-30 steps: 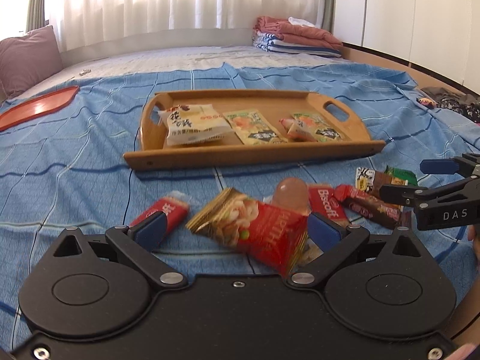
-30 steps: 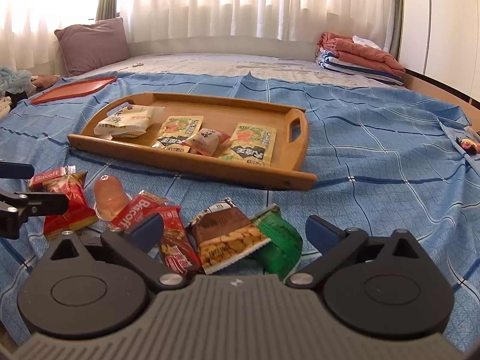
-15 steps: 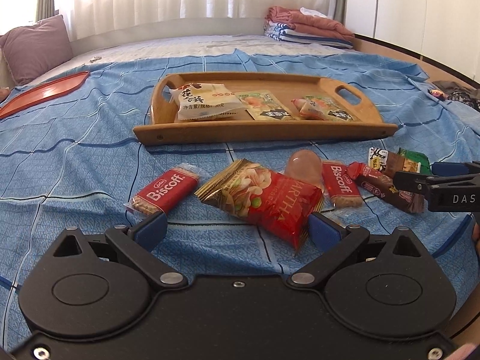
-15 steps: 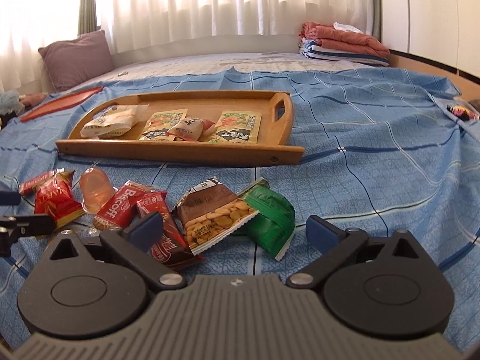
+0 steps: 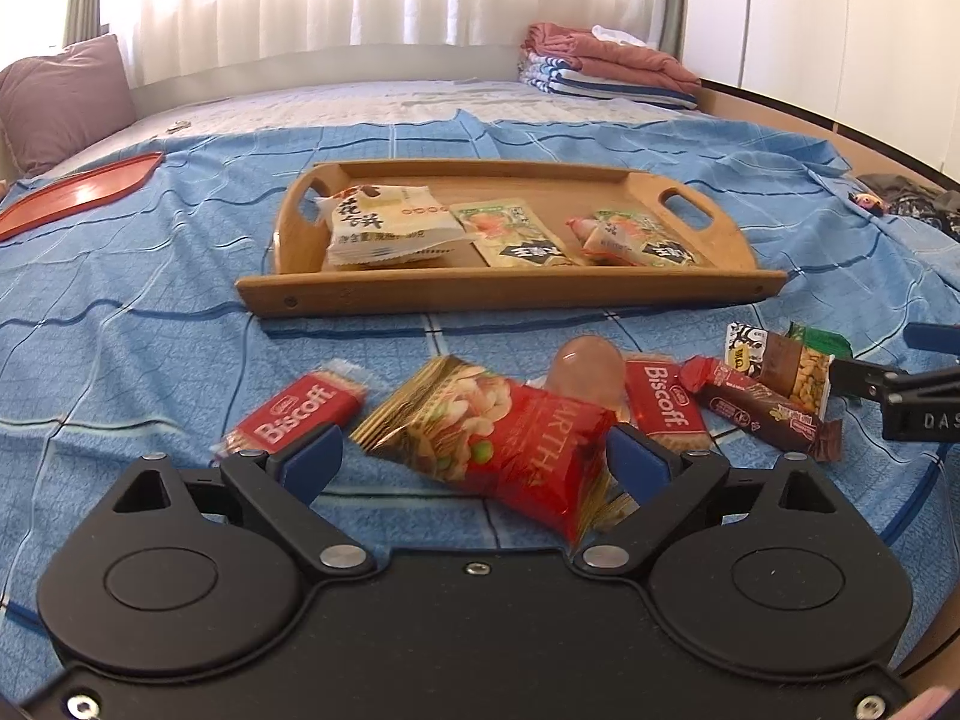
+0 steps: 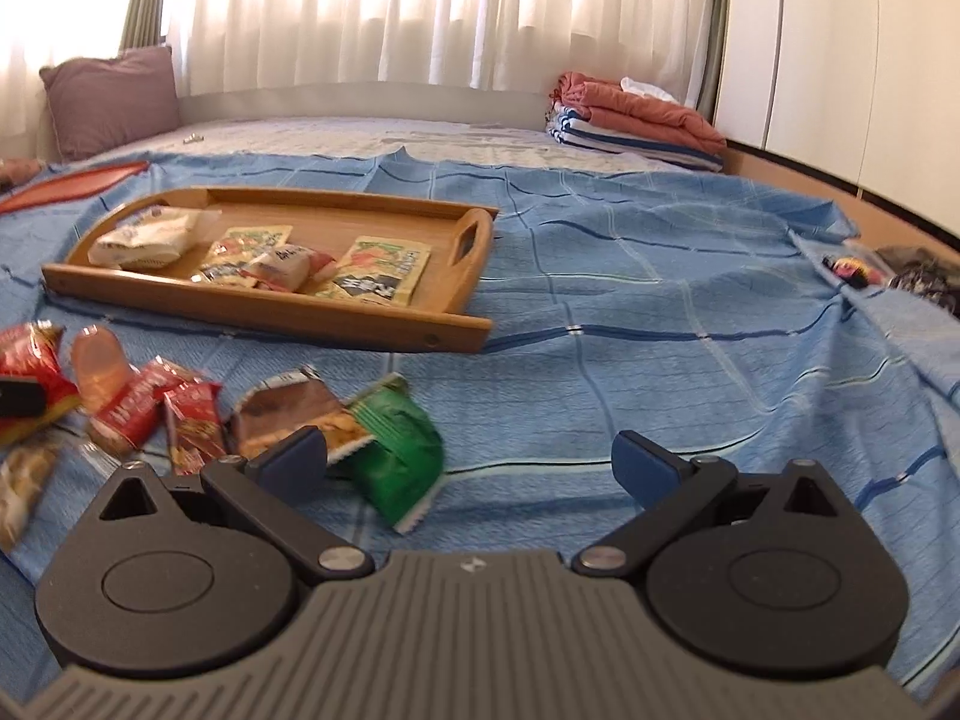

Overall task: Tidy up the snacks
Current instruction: 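Move both tools back toward the remaining snacks, then grasp the red ARTHA nut bag with the left gripper while the right gripper grasps the green packet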

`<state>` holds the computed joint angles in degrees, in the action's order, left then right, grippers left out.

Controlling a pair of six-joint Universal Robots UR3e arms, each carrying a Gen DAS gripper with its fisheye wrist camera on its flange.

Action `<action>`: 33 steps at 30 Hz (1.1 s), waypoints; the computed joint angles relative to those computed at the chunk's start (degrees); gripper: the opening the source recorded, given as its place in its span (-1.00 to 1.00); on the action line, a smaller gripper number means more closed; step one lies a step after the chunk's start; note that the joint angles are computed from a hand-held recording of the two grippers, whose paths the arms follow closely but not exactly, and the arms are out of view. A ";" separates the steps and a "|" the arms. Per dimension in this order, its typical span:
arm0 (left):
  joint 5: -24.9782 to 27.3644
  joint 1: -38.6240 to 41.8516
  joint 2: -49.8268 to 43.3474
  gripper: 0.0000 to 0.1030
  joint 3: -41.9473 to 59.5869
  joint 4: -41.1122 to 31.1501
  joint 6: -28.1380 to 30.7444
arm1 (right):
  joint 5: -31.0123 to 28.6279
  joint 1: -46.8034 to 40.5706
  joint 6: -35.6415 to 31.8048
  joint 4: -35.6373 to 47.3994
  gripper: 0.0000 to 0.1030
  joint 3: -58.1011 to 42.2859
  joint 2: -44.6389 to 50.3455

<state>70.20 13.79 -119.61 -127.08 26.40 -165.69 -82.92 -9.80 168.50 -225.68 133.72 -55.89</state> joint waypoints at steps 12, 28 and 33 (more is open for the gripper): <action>2.93 -3.37 -4.03 0.91 5.19 -0.57 2.31 | -3.26 3.17 -10.63 1.50 1.00 -2.56 1.84; -0.42 -2.60 -4.97 0.92 7.06 -3.94 0.69 | 2.01 6.12 -4.80 13.67 0.93 -9.79 1.26; -1.69 -1.72 -4.29 0.74 5.86 -3.20 -0.24 | 7.58 3.10 -1.75 14.68 0.67 -7.49 -0.31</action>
<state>68.51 12.08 -123.90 -121.22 23.20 -165.93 -75.33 -6.70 166.75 -211.00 126.23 -56.20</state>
